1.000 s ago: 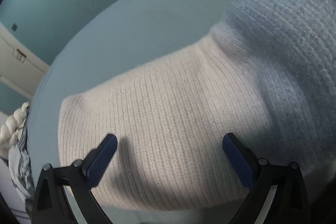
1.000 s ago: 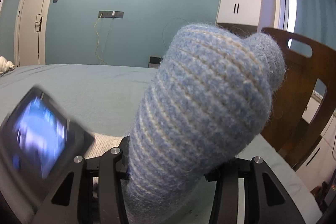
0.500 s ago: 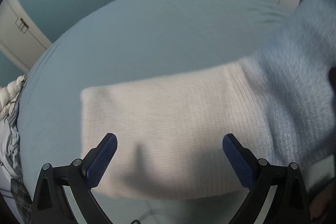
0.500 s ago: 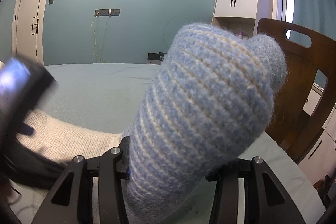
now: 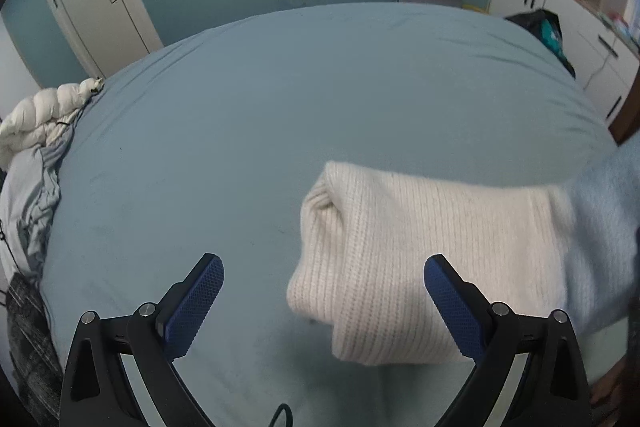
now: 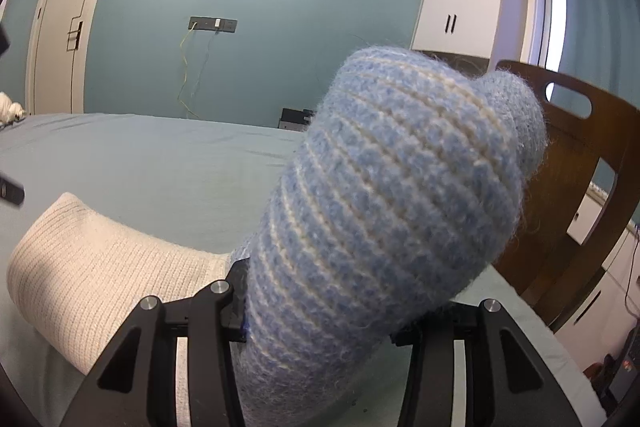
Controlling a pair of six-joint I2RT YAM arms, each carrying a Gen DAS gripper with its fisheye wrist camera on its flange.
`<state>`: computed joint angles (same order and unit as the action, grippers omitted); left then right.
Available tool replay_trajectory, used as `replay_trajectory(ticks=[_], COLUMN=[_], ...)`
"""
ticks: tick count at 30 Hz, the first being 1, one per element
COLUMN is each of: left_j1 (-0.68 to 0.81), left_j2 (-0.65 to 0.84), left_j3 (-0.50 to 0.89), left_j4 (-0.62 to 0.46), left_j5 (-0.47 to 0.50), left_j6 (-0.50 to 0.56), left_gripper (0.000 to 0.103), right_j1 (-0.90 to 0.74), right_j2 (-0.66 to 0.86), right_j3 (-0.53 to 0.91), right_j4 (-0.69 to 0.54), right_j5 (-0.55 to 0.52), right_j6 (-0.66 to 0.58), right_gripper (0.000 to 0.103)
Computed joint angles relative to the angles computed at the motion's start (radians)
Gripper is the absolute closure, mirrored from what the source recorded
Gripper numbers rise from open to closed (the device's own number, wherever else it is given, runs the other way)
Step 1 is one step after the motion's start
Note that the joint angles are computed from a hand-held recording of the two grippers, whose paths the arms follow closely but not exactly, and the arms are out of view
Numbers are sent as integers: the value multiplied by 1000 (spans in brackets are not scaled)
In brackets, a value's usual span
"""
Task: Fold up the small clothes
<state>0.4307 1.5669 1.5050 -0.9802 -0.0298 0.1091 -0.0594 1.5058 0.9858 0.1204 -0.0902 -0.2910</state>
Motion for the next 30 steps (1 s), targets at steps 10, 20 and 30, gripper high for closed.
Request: replay_trajectory(ticks=[10, 20, 30], left_j1=[112, 260, 235], left_j2=[-75, -72, -78], left_j3=[21, 62, 25], left_j4=[32, 142, 152], left_j5=[6, -41, 181], left_j6=[79, -42, 11], left_gripper=[1, 1, 1], right_j1=[152, 508, 589], right_j2=[-68, -19, 462], right_j3=[-27, -195, -528], right_j4=[23, 374, 1327], right_j5=[158, 403, 331], right_j6=[-146, -647, -1302], right_gripper=[63, 61, 59])
